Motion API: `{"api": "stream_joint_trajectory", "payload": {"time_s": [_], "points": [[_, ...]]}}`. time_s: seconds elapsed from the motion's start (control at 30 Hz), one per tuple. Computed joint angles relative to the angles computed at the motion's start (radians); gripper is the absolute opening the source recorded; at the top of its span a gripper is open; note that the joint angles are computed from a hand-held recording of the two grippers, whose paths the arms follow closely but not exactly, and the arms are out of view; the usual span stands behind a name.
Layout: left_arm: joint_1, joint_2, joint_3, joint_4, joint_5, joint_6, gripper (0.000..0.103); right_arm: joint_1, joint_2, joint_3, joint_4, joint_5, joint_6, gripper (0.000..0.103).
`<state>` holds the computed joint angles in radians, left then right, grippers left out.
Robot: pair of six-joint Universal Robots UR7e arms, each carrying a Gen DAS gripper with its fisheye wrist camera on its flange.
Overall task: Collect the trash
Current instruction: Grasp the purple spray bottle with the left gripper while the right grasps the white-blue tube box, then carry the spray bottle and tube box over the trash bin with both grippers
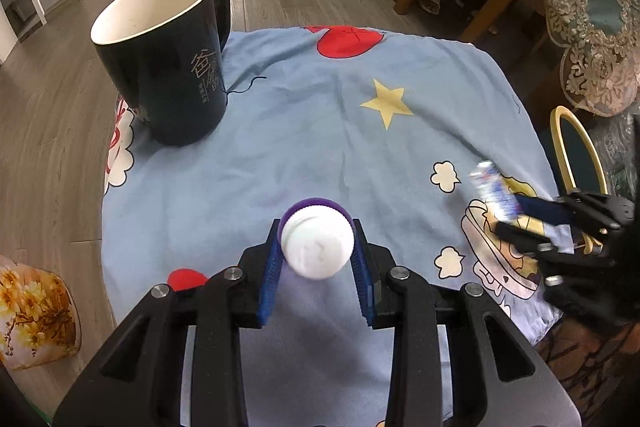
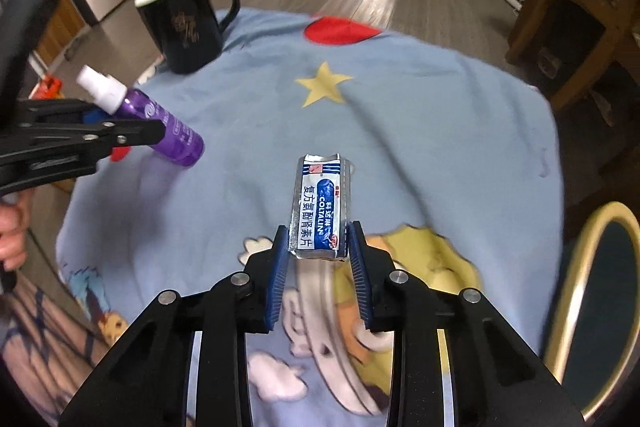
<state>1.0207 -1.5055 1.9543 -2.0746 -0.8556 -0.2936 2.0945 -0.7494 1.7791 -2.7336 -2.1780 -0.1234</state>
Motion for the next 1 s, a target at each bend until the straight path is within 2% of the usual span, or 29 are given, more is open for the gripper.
{"api": "stream_joint_trajectory", "payload": {"time_s": [0.23,0.5,0.67,1.0], "points": [[0.004,0.039,-0.013,0.04,0.019,-0.007,0.032,0.001,-0.129,0.09,-0.063,0.012,-0.011,0.032],[-0.028,0.046,0.012,0.042,0.071,-0.007,0.031,0.001,-0.245,0.172,-0.117,0.023,-0.02,0.032],[-0.038,0.024,0.033,0.011,-0.019,-0.044,0.031,-0.015,-0.305,0.208,-0.141,0.026,-0.028,0.032],[-0.134,0.047,0.063,-0.042,-0.101,-0.089,0.031,-0.071,-0.42,0.294,-0.235,0.024,-0.032,0.032]]}}
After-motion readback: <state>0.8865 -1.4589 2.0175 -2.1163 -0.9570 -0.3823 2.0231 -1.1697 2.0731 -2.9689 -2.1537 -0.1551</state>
